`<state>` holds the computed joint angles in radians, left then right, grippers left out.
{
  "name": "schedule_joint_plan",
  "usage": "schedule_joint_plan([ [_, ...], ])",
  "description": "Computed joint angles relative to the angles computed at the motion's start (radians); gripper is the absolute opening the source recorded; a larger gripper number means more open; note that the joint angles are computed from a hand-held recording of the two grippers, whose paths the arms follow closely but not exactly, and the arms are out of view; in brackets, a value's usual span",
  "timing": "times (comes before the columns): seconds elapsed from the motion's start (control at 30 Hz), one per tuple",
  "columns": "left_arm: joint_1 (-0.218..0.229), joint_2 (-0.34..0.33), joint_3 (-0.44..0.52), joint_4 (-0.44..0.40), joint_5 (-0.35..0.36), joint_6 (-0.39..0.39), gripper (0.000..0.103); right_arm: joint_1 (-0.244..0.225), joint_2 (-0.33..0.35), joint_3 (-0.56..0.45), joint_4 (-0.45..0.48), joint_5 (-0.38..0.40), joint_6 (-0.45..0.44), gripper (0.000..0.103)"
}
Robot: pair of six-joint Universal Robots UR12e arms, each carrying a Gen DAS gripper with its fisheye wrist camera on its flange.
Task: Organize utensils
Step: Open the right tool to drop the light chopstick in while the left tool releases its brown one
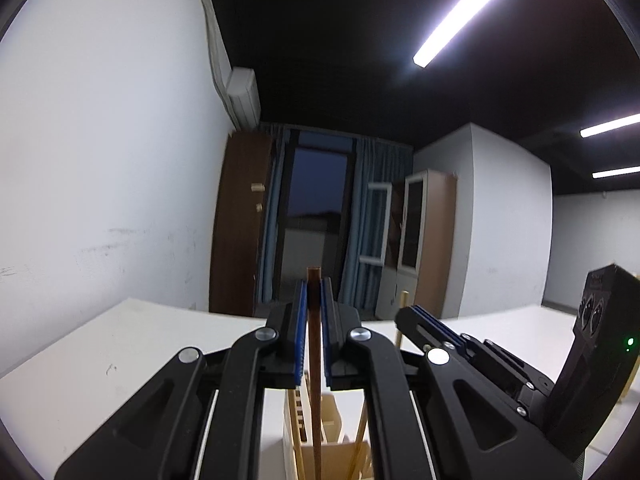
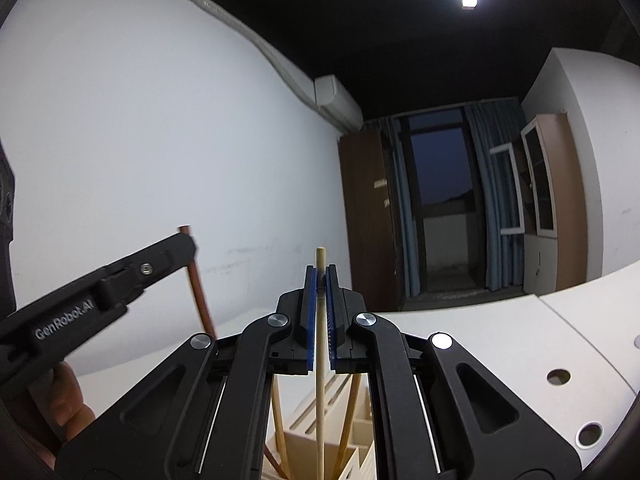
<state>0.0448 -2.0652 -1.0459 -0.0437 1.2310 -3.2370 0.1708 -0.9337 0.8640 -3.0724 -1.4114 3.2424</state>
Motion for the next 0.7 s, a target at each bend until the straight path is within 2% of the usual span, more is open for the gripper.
schedule_joint_plan([
  [0.2,-0.001,-0.017,0.023,-0.059,-0.012,0.050,0.006,0.005,-0.004,0.004,0.051,-0.014,-0.012,0.004],
  [0.4,0.002,-0.027,0.039,-0.111,-0.024,0.066,0.006,0.007,-0.013,0.019,0.085,-0.014,-0.035,0.004],
  [0.53,0.007,-0.026,0.030,-0.112,-0.035,0.049,0.006,0.007,-0.018,0.018,0.118,-0.014,-0.028,0.004],
  [0.7,0.008,-0.025,0.022,-0.105,-0.048,0.056,0.006,0.010,-0.031,0.044,0.116,-0.016,-0.043,0.004],
])
